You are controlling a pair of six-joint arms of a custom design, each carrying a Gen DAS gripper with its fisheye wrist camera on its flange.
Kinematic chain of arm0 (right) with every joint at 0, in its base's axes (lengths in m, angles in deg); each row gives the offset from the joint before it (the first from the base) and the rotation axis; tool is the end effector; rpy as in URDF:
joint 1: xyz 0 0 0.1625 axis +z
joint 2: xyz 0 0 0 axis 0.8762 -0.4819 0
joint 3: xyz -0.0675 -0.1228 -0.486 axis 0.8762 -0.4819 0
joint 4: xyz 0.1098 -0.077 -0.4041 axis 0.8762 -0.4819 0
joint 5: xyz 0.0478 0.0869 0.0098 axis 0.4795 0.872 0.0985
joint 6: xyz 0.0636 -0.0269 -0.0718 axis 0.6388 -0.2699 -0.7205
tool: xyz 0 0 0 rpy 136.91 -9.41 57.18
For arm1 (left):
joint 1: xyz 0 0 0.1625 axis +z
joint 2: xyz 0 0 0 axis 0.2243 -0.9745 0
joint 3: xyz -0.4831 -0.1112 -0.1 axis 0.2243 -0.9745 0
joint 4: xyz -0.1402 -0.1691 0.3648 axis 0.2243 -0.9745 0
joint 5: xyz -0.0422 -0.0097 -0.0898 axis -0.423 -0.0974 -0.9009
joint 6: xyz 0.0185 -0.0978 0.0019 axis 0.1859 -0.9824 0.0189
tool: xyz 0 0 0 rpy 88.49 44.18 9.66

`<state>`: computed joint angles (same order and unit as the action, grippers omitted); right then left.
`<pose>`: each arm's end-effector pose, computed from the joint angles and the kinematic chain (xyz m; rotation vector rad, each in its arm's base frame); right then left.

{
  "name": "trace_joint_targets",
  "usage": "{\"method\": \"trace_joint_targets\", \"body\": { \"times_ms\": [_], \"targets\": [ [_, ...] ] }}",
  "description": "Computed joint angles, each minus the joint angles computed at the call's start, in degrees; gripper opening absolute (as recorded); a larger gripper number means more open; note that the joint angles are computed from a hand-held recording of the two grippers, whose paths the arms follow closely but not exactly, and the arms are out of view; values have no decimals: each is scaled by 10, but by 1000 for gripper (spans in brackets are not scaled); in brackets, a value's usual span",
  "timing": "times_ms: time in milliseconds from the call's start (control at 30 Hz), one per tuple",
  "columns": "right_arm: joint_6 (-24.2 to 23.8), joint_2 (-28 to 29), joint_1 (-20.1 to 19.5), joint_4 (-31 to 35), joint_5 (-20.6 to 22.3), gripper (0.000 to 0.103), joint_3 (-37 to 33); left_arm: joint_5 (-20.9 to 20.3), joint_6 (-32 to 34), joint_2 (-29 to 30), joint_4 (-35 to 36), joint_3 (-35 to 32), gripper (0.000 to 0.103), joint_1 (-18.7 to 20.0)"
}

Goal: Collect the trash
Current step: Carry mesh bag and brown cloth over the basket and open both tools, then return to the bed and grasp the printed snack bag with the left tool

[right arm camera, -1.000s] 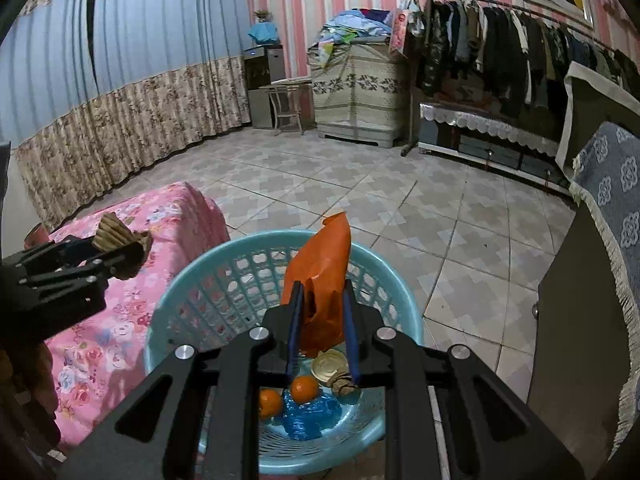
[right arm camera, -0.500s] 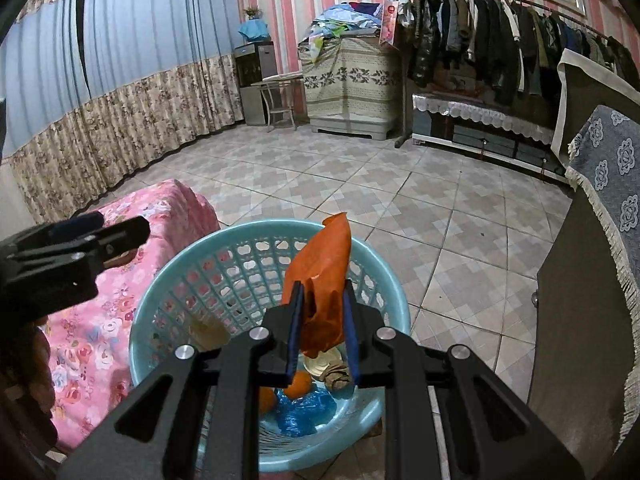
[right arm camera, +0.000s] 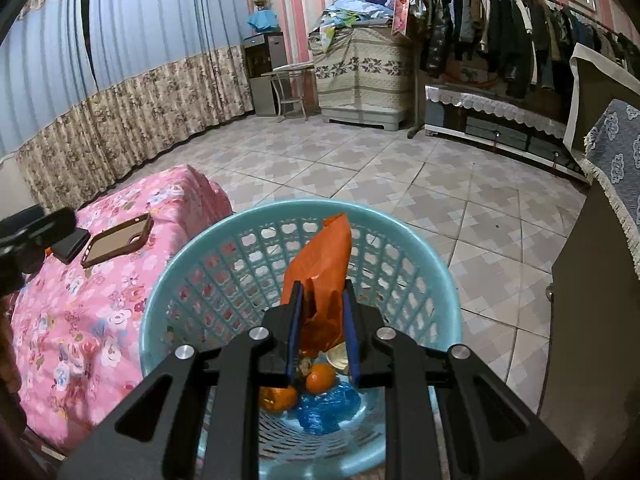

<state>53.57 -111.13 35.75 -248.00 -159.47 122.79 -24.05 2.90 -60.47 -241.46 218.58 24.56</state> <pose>0.1504 -0.4546 0.0887 0.5582 -2.3390 1.0070 -0.1888 -0.4298 0.1390 0.4325 2.0477 -1.0811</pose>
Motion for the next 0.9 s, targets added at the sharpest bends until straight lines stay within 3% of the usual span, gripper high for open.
{"method": "trace_joint_targets", "body": {
  "times_ms": [233,300,500,667,900],
  "targets": [
    [5,10,13,23,-26,25,-29,32,-61,-64,39,50,97,-12],
    [10,13,15,31,-32,51,-37,45,-82,-82,60,64,97,-14],
    [-8,47,37,-16,-86,87,-57,62,-135,-159,148,93,97,-2],
    [-18,65,60,-56,-91,92,-53,84,-158,-229,194,124,97,9],
    [-7,81,109,-52,-57,95,-46,107,-256,-367,400,133,97,40]
  ]
}}
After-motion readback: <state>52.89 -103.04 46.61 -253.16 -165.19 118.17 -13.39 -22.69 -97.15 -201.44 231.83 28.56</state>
